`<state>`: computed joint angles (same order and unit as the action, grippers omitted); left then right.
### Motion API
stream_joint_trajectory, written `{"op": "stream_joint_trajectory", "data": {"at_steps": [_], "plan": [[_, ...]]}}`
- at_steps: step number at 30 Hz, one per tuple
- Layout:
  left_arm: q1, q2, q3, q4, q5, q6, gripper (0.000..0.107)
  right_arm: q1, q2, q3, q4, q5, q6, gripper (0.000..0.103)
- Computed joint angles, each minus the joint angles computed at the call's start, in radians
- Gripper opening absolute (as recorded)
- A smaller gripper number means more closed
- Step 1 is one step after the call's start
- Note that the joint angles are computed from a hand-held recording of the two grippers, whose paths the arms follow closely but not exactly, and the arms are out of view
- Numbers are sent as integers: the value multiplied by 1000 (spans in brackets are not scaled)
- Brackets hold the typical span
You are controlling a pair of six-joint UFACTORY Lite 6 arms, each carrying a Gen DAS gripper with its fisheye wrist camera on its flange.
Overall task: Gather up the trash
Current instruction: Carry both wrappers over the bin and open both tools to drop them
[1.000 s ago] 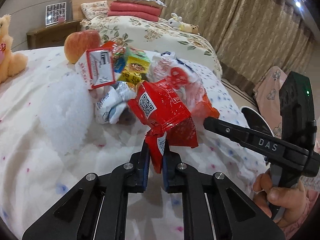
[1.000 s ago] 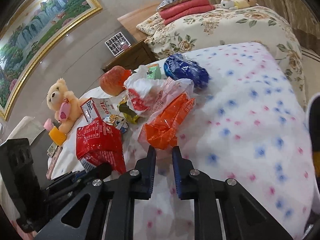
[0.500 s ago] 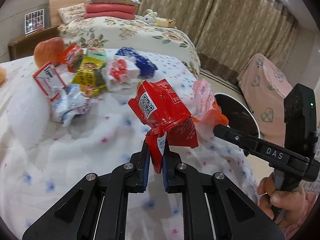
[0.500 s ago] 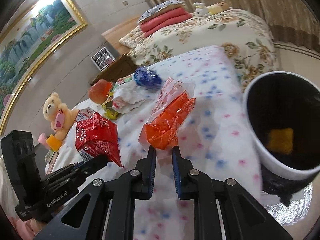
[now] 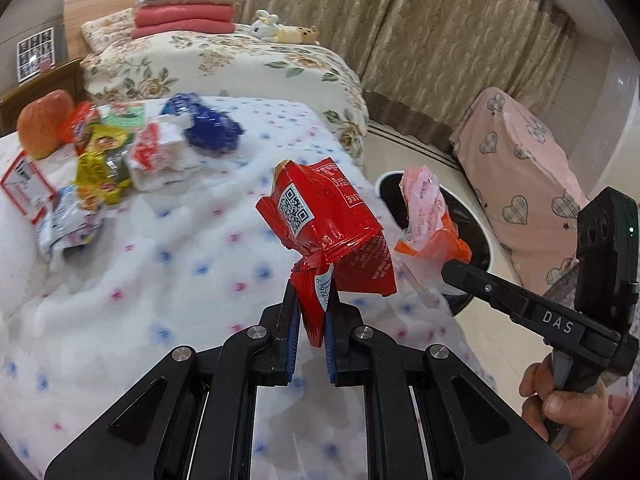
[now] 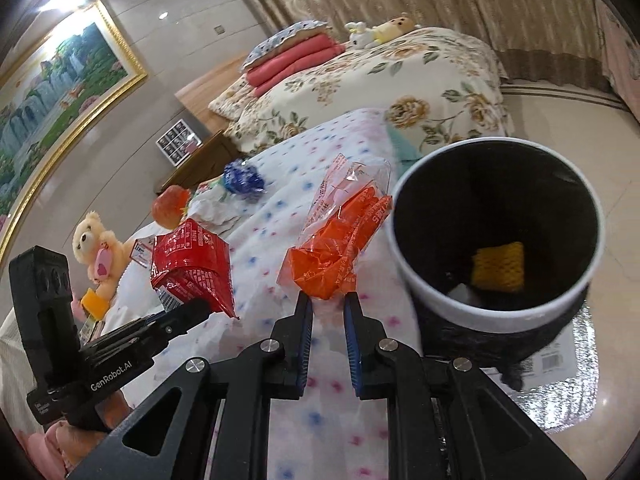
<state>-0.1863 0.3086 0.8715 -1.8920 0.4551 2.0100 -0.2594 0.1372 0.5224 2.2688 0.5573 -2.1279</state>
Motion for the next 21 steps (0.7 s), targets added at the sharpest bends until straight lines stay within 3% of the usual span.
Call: {"op": "stream_joint_trajectory", "data": {"at_steps": [21], "plan": [[-236, 96, 162, -9, -125, -70, 10, -265, 20, 0, -157, 55, 36, 16]]}}
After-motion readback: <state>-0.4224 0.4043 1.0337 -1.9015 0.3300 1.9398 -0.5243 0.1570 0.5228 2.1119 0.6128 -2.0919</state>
